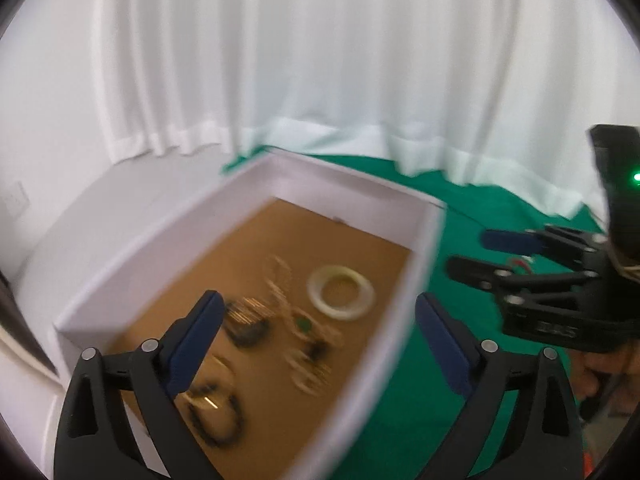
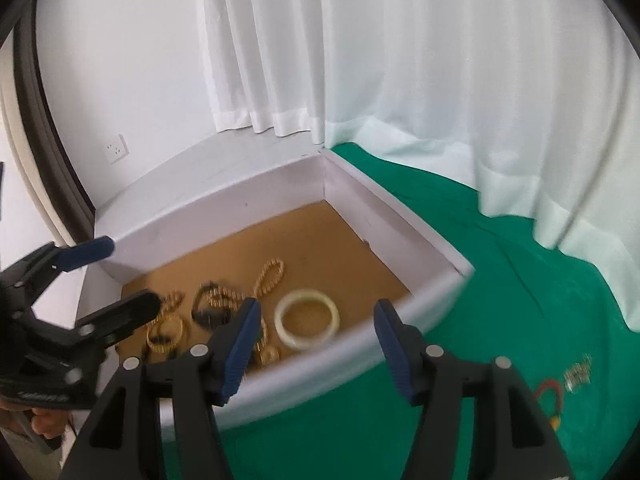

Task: Organize jewelry
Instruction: 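Move both tools back over the table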

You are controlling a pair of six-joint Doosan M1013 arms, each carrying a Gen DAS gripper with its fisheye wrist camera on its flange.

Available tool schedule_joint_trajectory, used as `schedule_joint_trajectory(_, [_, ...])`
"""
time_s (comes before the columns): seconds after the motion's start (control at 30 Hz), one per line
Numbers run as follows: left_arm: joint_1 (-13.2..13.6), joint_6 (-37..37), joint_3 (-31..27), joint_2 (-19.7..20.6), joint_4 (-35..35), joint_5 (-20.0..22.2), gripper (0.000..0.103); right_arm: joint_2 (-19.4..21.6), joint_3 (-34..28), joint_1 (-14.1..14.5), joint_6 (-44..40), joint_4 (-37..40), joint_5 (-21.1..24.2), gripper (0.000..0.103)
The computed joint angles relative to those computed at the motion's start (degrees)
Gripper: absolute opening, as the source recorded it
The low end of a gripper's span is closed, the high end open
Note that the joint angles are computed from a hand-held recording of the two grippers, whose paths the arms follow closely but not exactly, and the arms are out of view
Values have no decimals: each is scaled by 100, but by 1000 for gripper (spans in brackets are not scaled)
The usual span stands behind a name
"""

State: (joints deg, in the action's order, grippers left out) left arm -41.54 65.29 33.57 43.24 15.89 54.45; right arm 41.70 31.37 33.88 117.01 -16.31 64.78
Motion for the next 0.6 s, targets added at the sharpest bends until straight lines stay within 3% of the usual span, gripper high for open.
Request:
schedule_joint_trajectory(0.07, [-116, 174, 465, -210, -308, -212, 97, -520, 1056, 85, 421, -454, -338, 60])
schedule_joint_trajectory(0.17, [-286, 568, 812, -291, -794, -222, 97, -1037, 2135, 180, 1093, -954, -472, 60])
schedule_joint_trajectory(0.3, [-480, 966, 765, -81, -1260, 254, 97, -1633, 3408, 265, 2174, -1318, -363, 60])
schedule_joint_trajectory(0.4, [-593, 1115, 603, 73, -1302, 549, 97, -1933, 4051, 338, 2887, -1593, -59, 60])
schedule_joint_trajectory(0.6, [-782, 1354, 342, 250, -1149, 831, 97, -2333, 4753, 438, 3941, -1913, 322, 60])
